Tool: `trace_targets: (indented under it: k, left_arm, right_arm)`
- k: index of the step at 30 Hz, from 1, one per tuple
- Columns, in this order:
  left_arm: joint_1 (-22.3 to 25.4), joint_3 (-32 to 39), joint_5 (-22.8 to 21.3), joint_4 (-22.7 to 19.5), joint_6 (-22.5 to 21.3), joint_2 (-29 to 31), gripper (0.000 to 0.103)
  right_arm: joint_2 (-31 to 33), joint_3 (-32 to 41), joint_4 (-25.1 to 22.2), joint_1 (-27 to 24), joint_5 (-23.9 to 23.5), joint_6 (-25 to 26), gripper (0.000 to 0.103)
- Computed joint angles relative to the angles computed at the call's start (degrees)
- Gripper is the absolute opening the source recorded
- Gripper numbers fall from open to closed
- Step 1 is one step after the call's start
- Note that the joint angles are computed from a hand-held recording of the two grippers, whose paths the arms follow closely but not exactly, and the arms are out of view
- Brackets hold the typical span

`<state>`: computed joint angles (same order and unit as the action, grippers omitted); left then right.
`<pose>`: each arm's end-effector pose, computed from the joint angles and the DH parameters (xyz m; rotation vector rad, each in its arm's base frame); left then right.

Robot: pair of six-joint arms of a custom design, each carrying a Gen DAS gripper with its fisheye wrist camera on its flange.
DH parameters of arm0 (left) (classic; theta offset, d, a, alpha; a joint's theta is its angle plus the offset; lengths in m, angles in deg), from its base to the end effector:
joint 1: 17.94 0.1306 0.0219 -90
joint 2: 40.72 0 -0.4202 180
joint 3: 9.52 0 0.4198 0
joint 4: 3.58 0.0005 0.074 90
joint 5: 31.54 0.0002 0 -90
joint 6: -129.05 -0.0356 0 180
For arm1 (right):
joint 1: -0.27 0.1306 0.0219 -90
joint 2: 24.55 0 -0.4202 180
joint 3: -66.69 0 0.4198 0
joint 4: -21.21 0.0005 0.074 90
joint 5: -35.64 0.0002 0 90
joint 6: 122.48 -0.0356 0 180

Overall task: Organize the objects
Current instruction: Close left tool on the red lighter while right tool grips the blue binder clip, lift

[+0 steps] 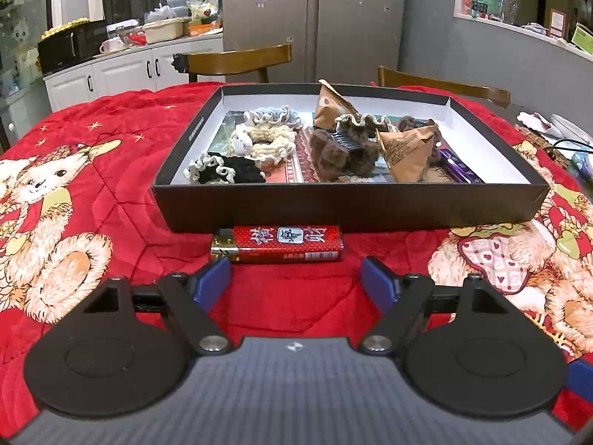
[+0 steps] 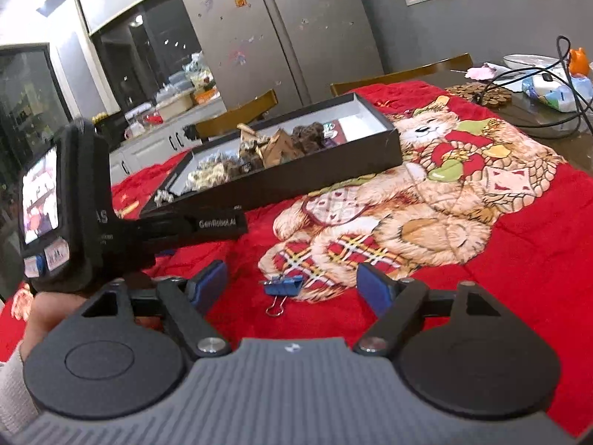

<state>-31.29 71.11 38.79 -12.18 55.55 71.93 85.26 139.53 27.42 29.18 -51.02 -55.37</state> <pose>0.6070 -0.1322 0.2257 -0.2385 2.2202 0.1093 0.5210 0.2848 0.2173 -0.0771 2.1422 0.4760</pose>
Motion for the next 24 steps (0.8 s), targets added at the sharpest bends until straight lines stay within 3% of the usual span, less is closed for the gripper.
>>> trace_targets:
  k: [4, 6, 10, 14, 16, 24]
  left_arm:
    - [0.2, -0.2, -0.7, 0.2, 1.1, -0.1, 0.082]
    - [0.3, -0.1, -0.8, 0.1, 1.1, 0.0, 0.083]
    - [0.4, 1.7, -1.5, -1.6, 1.0, 1.1, 0.093]
    - [0.7, 2.2, -1.2, -1.8, 1.7, 1.5, 0.091]
    - [0.5, 1.6, -2.2, -0.9, 1.4, 1.2, 0.084]
    - [0.7, 0.1, -1.3, 1.0, 0.8, 0.4, 0.084]
  right_arm:
    - [1.4, 2.6, -4.3, 0.9, 3.4, 1.5, 0.064]
    - [1.9, 3.2, -4.4, 1.0, 3.9, 1.8, 0.058]
    - [2.9, 4.7, -5.4, 1.3, 5.5, 2.3, 0.049]
    - [3.3, 5.2, -5.7, 1.3, 6.1, 1.7, 0.032]
    - [3.2, 5.1, -5.4, 1.0, 5.6, 1.0, 0.031]
    - [3.1, 4.8, -4.8, 0.9, 5.1, 0.3, 0.031]
